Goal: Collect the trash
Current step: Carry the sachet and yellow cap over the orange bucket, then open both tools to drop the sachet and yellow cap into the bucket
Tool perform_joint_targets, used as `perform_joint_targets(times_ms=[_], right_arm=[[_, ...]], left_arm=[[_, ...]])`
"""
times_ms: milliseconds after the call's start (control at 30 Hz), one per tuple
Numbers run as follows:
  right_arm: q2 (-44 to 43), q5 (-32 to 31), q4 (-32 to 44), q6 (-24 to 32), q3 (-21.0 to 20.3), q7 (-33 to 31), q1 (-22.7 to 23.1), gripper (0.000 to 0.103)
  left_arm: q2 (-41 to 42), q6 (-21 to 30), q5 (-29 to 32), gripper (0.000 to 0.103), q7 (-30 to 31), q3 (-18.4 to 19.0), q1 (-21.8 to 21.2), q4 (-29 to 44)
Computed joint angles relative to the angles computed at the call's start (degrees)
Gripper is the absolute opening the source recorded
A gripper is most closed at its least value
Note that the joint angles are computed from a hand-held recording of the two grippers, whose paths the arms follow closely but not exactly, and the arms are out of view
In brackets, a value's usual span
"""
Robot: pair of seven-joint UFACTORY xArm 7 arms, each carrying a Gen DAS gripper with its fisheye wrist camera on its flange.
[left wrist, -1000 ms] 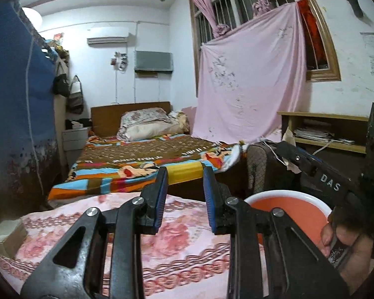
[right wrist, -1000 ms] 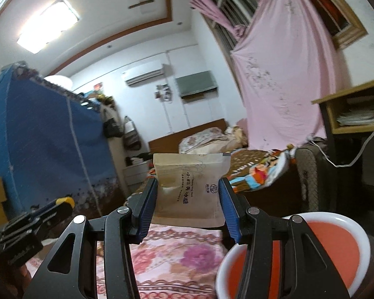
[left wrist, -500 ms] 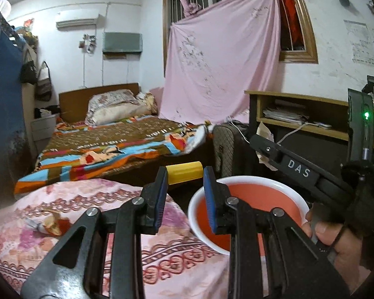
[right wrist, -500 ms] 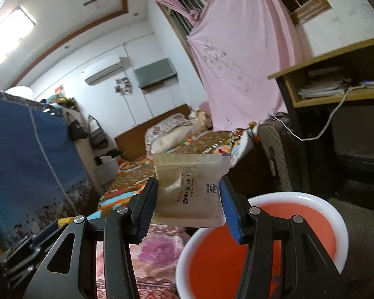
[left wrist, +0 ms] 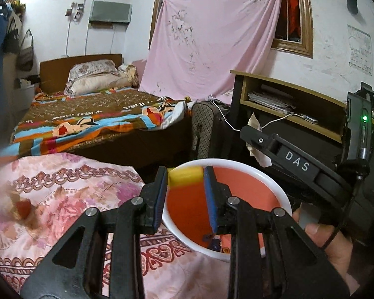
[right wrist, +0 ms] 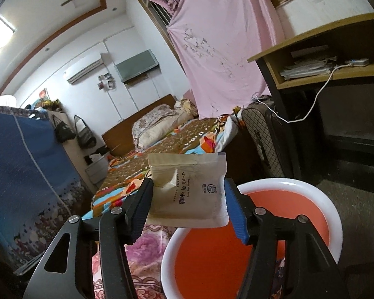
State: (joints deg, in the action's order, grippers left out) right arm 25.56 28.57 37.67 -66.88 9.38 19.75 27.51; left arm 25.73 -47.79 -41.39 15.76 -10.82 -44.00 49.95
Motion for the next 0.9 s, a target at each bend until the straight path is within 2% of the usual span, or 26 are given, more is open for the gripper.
perform_joint_targets(times_ms=[167, 400, 500, 700, 900], right_arm=[[-0.1, -0.1, 0.0, 1.4, 0.0, 0.7, -0.4, 0.059], [-0.4, 0.4, -0.2, 1.8, -0.1, 0.8, -0.1, 0.062], [-0.5, 0.1, -0.4, 1.6, -0.1, 0.9, -0.1, 0.065], [-0.4, 1.4, 0.2, 1.0, -0.1, -0.7, 0.8, 0.07], [0.3, 2.4, 1.3, -1.7, 0.2, -3.2, 2.1, 0.077]], left_arm=[[0.1, 1.0, 1.1, 0.024, -1.3, -0.1, 0.4, 0.0], [-0.4, -0.3, 0.4, 0.028, -2.8, 0.0, 0.4, -1.1], [-0.8, -1.2, -0.9, 0.031, -3.4, -0.1, 0.6, -1.6], [-1.2, -4.4, -7.0, 0.036, -3.0, -0.3, 0.4, -2.1], [-2.4, -7.9, -10.9, 0.05, -3.3, -1.1, 1.5, -3.8]])
